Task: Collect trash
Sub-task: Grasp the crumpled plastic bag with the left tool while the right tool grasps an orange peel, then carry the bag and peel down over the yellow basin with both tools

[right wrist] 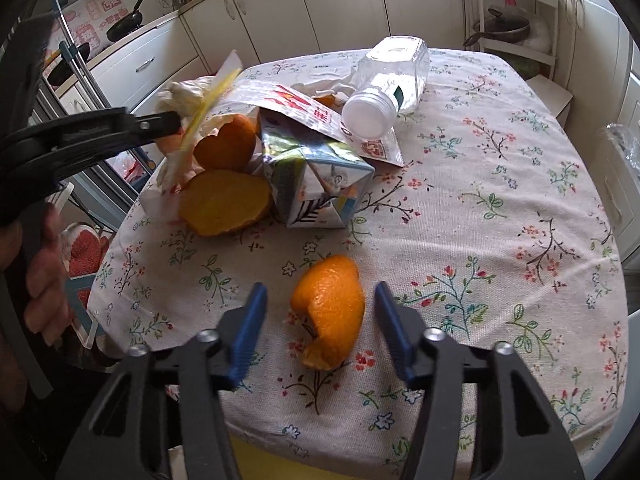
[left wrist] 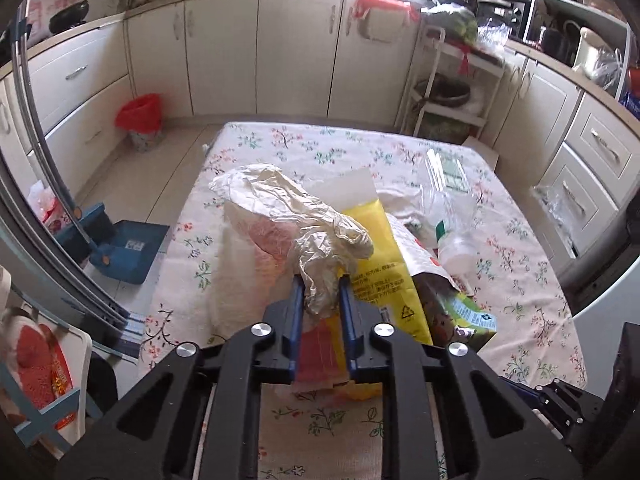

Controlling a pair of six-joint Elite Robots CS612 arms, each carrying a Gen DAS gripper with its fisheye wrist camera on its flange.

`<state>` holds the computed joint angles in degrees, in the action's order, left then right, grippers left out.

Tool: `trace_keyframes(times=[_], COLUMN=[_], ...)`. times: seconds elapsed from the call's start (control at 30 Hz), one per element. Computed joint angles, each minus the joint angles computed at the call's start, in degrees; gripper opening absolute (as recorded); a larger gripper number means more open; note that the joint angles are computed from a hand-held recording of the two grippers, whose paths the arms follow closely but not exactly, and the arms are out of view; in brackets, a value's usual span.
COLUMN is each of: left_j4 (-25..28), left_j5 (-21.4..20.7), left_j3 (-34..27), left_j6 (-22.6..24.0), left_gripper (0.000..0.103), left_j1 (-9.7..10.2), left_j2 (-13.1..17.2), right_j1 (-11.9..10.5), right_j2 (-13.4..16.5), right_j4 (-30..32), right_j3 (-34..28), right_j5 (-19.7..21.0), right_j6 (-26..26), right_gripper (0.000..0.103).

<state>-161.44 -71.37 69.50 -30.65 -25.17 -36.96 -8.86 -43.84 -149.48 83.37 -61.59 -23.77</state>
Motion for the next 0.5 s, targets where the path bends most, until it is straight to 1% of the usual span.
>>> trace_keyframes(times=[0.03,0.07,0.13,0.17,0.23,0.37,0.5], left_j4=[-0.83,-1.62,-3.77,-5.09,-7.13,-11.77,-15.87], left_j5=[0.35,0.96,2.78,4.10,6.45,11.71,14.27], left_j3=[0.49,1.01,2.55,3.34,4.65,7.68,10.04], left_j6=[0.20,0.39,1.02,1.39,1.65,1.84,2.58], left_gripper=[0.014,0.014,0.014,0.014,0.014,0.014,0.014], left_j1=[-0.07,-0.19,-0.53,-0.73,-1.06,-1.64,-1.96], left_j2=[-0.28,-0.63,-1.58,-2.06,-2.89,-4.58,-5.81], right_j1=[0.01,-0.09,-0.23,-0.32,-0.53,-0.78,-1.05], right_j2=[0.04,0.09,0.12,0.15,0.17,0.00,0.17], right_j4=[0.18,0.45,0.61,0.66,0.87,0.23,0.06], right_j3=[-0.10,-0.21,-0.23,-0.25,-0.25,0.05,-0.17], right_j5=[0.20,0.64,1.17,1.44,2.37,3.51,4.75], right_j6=[0.16,0.26,0.34,0.34,0.57,1.23,1.80], right_gripper=[0.038,0.036,0.034,0.033,0.028,0.023,0.021])
